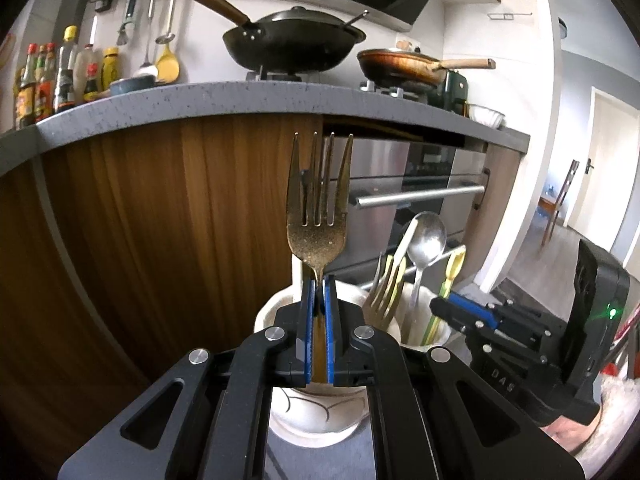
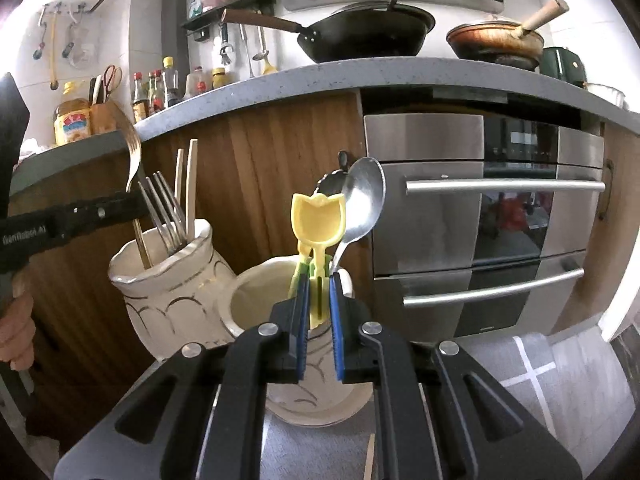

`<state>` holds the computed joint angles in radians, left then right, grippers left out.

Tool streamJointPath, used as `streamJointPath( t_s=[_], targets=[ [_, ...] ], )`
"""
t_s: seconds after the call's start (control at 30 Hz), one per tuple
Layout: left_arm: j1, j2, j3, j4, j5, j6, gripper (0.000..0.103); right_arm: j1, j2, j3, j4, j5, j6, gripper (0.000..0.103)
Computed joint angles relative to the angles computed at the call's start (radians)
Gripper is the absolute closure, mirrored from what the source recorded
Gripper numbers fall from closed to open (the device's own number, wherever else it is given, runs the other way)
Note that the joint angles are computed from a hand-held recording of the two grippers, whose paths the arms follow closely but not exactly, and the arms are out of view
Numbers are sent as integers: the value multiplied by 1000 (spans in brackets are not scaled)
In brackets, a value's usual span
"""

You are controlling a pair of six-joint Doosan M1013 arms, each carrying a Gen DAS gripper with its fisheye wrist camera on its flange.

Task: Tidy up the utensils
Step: 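Carry the gold fork above the holder with the left tool while the right tool carries the yellow utensil, then lower the fork into the holder and open the left tool while the right tool releases the yellow utensil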

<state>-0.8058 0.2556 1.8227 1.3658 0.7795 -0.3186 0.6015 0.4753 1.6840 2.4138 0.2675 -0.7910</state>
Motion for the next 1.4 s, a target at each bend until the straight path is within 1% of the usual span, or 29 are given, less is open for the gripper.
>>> streamJointPath(
  t_s=[0.33,0.5,0.67,0.7,0.73,0.77,0.9,0.97,1.0,1.03,1.1,1.17,1.2,1.23,1.27,1.33,1.37,1.4],
  targets=[
    [5,9,-2,-38,-23,36,97,0,-6,-1,7,-26,-8,93],
    [7,10,-2,-37,-21,29,97,-1,-8,-1,-14,-30,16,93],
    [8,11,-3,-36,-19,30,97,-3,-7,-3,-12,-31,23,91],
    [7,12,-4,-37,-16,31,97,-3,-7,-5,-8,-35,20,89],
    [7,12,-3,-38,-16,32,97,-3,-6,-6,-13,-39,28,84],
    [7,13,-3,-39,-13,33,97,-5,-7,-6,-25,-37,45,82],
    [7,15,-5,-46,-6,38,97,-9,-6,-6,-31,-37,62,80],
    [7,15,-5,-50,-2,39,96,-10,-7,-5,-29,-37,64,75],
    [7,14,-5,-50,-1,36,91,-12,-7,-5,-53,-33,93,70],
    [7,13,-2,-42,0,24,88,-14,-8,-5,-74,-26,119,66],
    [3,11,0,-30,8,12,87,-16,-9,-3,-73,-21,121,62],
    [1,9,1,-19,14,4,86,-16,-12,-2,-73,-20,122,56],
    [0,9,0,-21,18,6,84,-16,-13,-2,-76,-20,128,48],
    [-1,8,0,-22,25,6,83,-18,-16,0,-101,-18,156,44],
    [-3,8,-2,-26,35,5,82,-20,-19,1,-128,-16,185,43],
    [-7,4,-5,-30,52,2,77,-23,-29,5,-175,-22,241,36],
    [-11,2,-5,-29,64,-1,71,-27,-37,9,-223,-22,292,35],
    [-16,1,-7,-30,77,-2,64,-31,-46,14,-261,-18,333,32]
  ],
)
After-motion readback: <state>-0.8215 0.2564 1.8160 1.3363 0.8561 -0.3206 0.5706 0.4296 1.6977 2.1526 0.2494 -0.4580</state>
